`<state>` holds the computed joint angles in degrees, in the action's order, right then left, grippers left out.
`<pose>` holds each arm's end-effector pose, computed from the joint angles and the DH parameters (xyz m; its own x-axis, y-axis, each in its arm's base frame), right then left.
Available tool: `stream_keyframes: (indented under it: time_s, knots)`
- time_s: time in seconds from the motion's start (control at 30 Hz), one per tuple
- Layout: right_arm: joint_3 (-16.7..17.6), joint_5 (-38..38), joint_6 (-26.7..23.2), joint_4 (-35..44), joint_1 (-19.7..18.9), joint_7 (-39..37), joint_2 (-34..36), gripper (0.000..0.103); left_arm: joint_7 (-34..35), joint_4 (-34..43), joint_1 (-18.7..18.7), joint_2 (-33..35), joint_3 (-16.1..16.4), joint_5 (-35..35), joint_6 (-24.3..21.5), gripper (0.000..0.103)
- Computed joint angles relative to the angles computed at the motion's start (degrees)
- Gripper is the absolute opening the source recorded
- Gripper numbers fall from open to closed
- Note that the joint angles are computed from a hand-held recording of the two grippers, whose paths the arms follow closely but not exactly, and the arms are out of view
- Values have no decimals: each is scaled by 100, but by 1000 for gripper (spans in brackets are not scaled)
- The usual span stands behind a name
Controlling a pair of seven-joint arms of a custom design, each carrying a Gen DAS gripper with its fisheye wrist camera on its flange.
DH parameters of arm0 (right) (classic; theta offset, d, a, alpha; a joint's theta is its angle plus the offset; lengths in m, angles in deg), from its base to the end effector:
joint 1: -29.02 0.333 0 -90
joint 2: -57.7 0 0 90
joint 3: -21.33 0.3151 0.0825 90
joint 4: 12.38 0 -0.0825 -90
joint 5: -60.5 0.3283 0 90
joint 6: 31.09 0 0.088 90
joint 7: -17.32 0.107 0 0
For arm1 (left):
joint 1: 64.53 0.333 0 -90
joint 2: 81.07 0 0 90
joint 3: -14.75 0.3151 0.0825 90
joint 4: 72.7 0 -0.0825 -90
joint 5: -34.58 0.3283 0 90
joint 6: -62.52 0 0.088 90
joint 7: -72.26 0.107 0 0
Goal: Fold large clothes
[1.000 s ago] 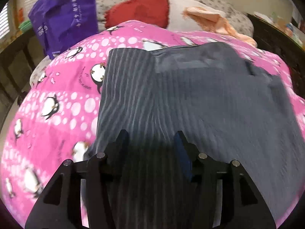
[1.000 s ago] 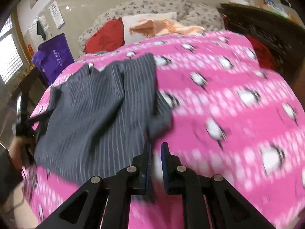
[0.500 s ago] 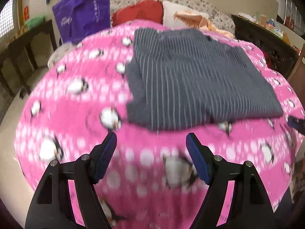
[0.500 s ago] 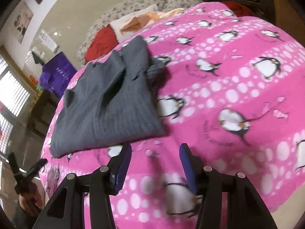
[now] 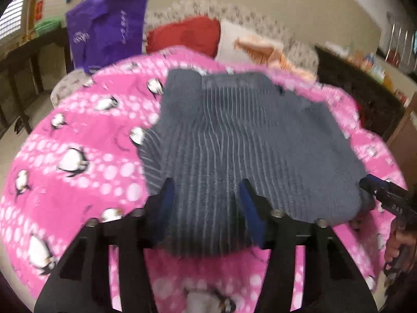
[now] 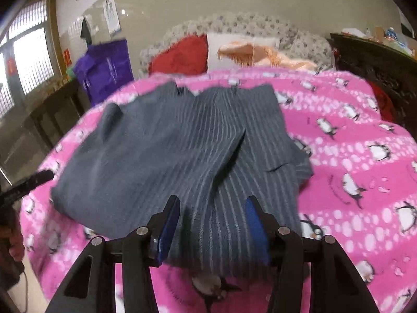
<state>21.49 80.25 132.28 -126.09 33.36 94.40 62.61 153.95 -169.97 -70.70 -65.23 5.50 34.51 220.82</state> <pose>0.5728 0.0268 0.5382 0.0726 -0.9871 -0.1430 -0.7082 0.0499 -0.7043 0.6175 -0.1564 0.5496 -0.1574 -0.9765 0.1473 -0.7169 0.0104 -0.6971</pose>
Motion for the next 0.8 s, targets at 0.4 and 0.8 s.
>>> stream_keyframes:
  time_s: [0.4,0.8]
  knots:
    - [515,1947,947,-562,-265,-2166,111,55,-1425,-12,-521,471,567,1615,387,49]
    - [241,919,1178,-765,4,-1270,50,56,-1487,-130,-467,413,516,1657,513,49]
